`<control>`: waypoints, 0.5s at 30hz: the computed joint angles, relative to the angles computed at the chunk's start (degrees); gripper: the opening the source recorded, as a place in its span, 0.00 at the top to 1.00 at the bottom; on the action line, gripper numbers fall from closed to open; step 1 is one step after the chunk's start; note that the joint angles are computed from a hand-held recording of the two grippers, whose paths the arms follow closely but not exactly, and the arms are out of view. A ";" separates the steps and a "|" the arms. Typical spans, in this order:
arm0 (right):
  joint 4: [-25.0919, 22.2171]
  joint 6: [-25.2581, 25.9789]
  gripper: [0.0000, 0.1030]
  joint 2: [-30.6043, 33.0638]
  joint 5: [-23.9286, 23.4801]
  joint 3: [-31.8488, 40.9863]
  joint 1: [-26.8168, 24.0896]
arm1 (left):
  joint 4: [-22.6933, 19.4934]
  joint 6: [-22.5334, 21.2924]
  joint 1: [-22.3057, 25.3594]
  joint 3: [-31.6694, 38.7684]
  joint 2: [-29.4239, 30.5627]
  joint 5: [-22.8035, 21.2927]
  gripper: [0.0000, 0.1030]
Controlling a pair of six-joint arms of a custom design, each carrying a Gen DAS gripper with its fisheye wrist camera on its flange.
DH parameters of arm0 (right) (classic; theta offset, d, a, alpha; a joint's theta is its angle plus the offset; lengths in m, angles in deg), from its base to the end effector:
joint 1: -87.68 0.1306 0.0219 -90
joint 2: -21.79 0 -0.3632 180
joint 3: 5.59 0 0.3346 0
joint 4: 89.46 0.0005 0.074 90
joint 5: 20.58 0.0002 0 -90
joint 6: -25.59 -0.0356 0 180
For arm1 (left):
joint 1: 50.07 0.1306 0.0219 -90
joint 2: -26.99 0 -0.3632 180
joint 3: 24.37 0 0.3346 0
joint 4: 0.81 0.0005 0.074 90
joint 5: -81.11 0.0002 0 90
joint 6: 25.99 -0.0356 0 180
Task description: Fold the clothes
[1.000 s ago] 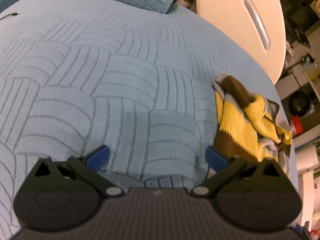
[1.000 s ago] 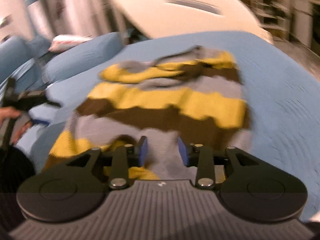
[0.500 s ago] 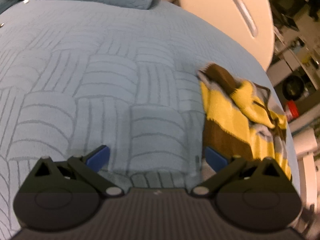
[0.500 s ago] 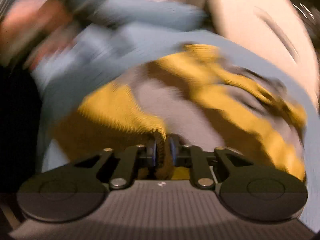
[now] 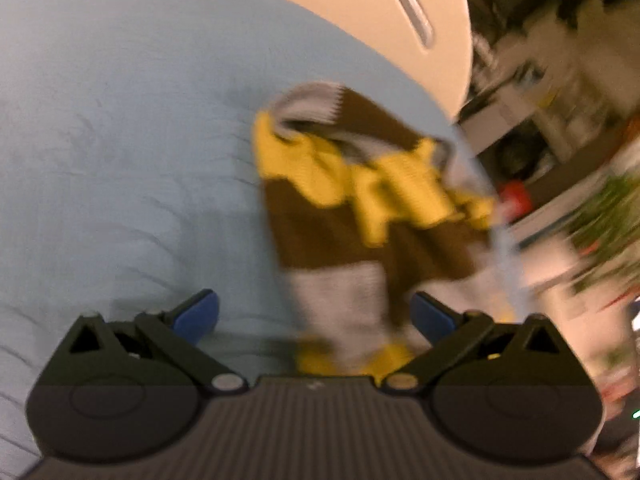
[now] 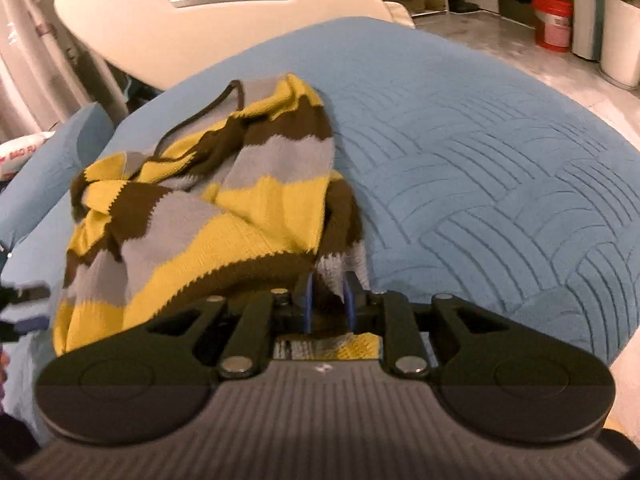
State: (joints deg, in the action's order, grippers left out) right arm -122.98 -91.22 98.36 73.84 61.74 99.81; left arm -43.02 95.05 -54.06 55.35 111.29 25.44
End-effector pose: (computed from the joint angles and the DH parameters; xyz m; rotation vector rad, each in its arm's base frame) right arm 0.3410 0.0700 0.3557 0.3363 2.3036 0.2546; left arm 0.3876 -0.0477 0.3898 -0.2776 2.4171 -0.9992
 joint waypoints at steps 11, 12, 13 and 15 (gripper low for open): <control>3.35 4.46 0.79 -0.33 -2.66 -0.68 0.50 | 0.07 1.80 -2.09 1.23 1.90 -3.18 0.90; 3.48 4.44 0.79 -0.63 -2.94 -0.87 0.48 | 1.24 1.89 -1.11 1.31 1.16 -4.62 0.90; 3.62 4.37 0.79 -0.80 -3.12 -1.02 0.45 | 2.56 2.50 -0.07 1.44 0.18 -6.03 0.90; 4.82 3.69 0.79 -1.44 -4.33 -1.72 -0.14 | 6.68 3.91 3.80 2.70 -2.49 -9.55 0.90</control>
